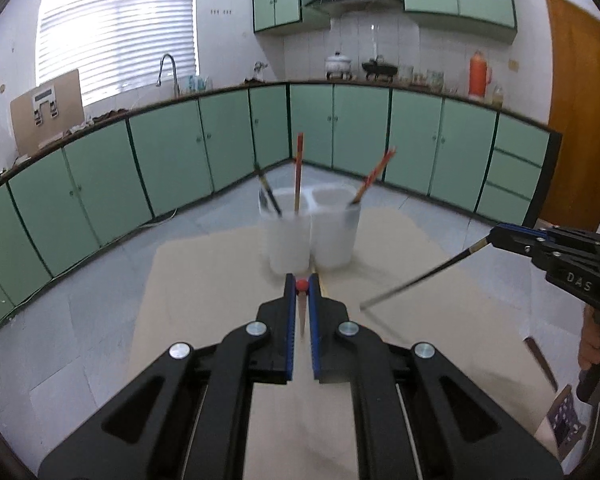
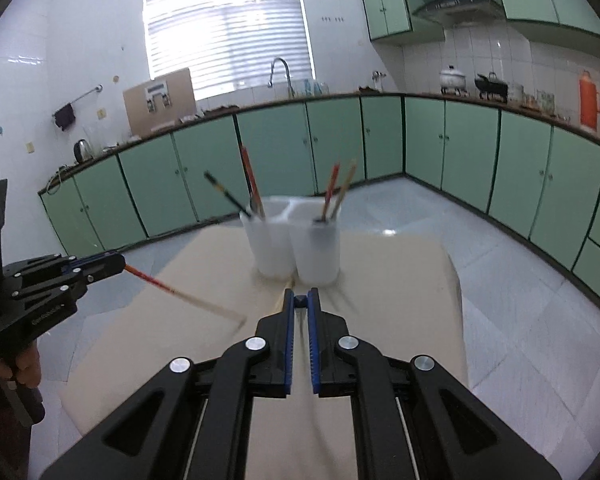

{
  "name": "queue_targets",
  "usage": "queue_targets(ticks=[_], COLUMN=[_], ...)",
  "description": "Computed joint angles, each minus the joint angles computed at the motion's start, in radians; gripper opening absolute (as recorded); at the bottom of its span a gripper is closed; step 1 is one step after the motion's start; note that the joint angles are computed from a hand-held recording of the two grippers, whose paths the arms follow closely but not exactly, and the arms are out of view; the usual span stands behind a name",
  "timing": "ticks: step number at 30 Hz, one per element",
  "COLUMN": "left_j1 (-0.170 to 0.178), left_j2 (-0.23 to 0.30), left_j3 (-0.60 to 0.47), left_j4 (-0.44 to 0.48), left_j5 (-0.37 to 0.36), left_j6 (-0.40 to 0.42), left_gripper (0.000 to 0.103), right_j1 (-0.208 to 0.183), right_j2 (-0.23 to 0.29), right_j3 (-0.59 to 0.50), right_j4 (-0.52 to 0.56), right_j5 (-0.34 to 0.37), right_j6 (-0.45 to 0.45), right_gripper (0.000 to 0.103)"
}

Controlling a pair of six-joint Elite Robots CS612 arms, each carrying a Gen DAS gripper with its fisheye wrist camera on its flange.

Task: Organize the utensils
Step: 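Lift both held chopsticks and lower them into the white holder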

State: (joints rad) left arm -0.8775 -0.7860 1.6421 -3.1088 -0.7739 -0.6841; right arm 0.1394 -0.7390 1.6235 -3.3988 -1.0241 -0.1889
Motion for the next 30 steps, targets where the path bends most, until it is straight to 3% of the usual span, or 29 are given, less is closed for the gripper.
queue_targets(ticks=[12, 20, 26, 30], left_j1=[0.020, 0.027, 0.042, 0.069], left_j2=[-0.013, -0.026, -0.008, 0.014], left_j3=[-0.030, -0.085, -0.184, -0.245], left_j4=[-0.147, -0.253, -0.313, -0.259], left_j5=[-0.050, 0.041, 0.108, 0.076], left_j6=[0.140, 0.301, 0.442, 0.417], left_gripper=[0.005, 0.005, 0.005, 0.005], right_j1=[0.003, 0.005, 0.019, 0.037], right_j2=[-0.027, -0.027, 0.008, 0.049], right_j3=[-0.086, -0.181, -0.303, -0.384], right_j4=[0.141, 0.101, 0.095, 0.103], right_j5=[0.097, 0.146, 0.128, 0.057], right_j6=[-0.091, -0.052, 0.023, 0.039], right_gripper=[0.007, 0.006, 0.006, 0.006])
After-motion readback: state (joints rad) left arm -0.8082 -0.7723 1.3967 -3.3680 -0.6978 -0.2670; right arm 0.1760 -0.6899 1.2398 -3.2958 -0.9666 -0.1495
